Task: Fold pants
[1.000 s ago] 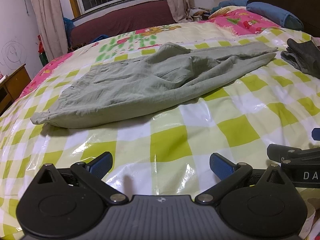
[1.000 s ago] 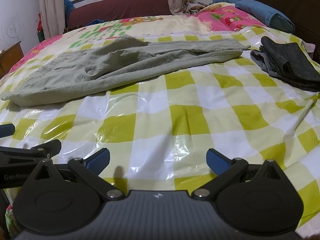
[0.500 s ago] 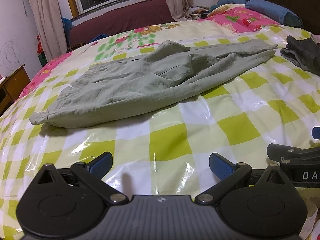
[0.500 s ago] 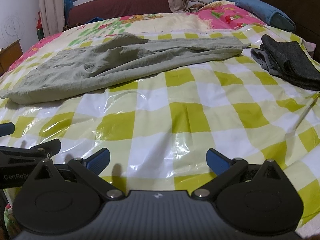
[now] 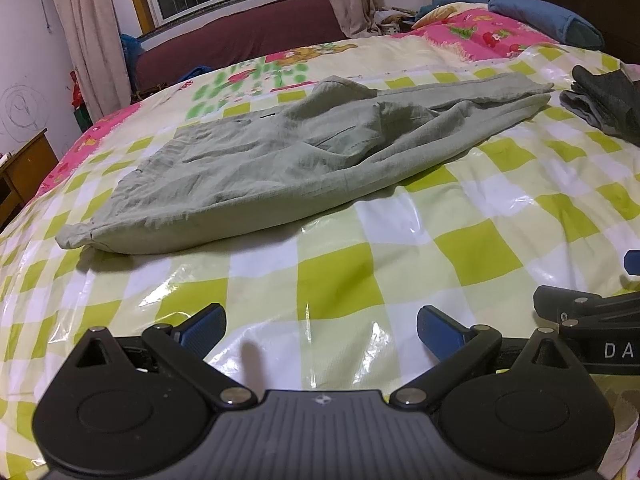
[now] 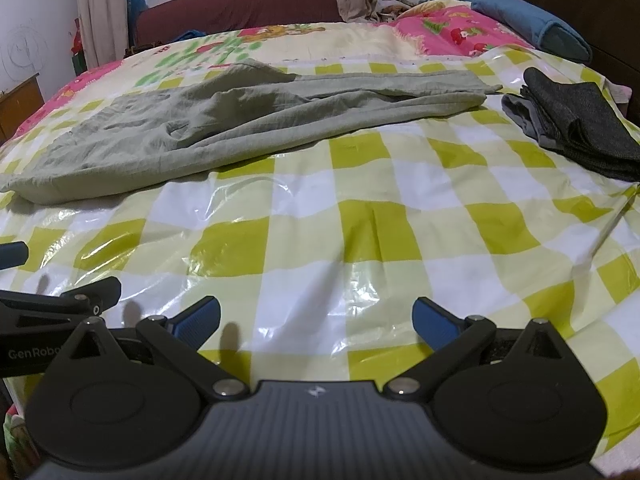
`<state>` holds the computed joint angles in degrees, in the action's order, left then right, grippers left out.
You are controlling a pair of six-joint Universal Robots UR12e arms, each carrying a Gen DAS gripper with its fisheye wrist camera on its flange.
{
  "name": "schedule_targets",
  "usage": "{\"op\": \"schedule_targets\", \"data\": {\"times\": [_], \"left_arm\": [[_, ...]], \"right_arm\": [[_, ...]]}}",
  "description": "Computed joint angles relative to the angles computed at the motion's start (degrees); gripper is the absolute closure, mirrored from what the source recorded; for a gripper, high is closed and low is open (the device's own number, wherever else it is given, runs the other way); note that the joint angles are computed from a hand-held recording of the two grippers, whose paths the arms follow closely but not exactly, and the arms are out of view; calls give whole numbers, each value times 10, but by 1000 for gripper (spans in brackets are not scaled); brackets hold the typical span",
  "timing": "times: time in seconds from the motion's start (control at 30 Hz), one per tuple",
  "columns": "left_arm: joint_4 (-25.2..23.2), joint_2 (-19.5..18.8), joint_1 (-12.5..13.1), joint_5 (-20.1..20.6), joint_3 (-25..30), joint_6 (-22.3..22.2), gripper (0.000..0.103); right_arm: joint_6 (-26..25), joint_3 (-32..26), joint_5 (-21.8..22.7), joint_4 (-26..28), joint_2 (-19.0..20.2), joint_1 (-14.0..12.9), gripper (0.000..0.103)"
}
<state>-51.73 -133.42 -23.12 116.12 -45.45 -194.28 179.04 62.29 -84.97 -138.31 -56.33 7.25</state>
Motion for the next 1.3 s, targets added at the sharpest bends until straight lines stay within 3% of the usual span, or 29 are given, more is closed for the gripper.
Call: {"op": "schedule_targets", "data": {"times": [0.37, 0.57, 0.77, 0.93, 1.03, 1.13, 1.23, 1.3], "left_arm": [[16, 5, 6, -9, -5, -2, 0], [43, 16, 20, 10, -18, -15, 0], [40, 33, 46, 53, -42, -43, 0], [58, 50, 74, 50, -70, -62, 0], [53, 46, 84, 58, -64, -65, 0], [62, 51, 94, 52, -73, -79, 0], [78, 60, 106, 20, -89, -96, 0], [68, 55, 112, 8, -83, -101, 0]], "right_arm": [[-11, -13, 19, -2, 5, 0, 1], [-64, -65, 50, 8, 32, 6, 1], [-178, -162, 106, 38, 83, 18, 2], [-306, -260, 167, 85, 141, 33, 2], [-355, -309, 173, 95, 175, 45, 3], [-378, -363, 191, 131, 207, 53, 12], [-407, -407, 197, 174, 231, 60, 18], [-426, -432, 198, 205, 245, 63, 31]]}}
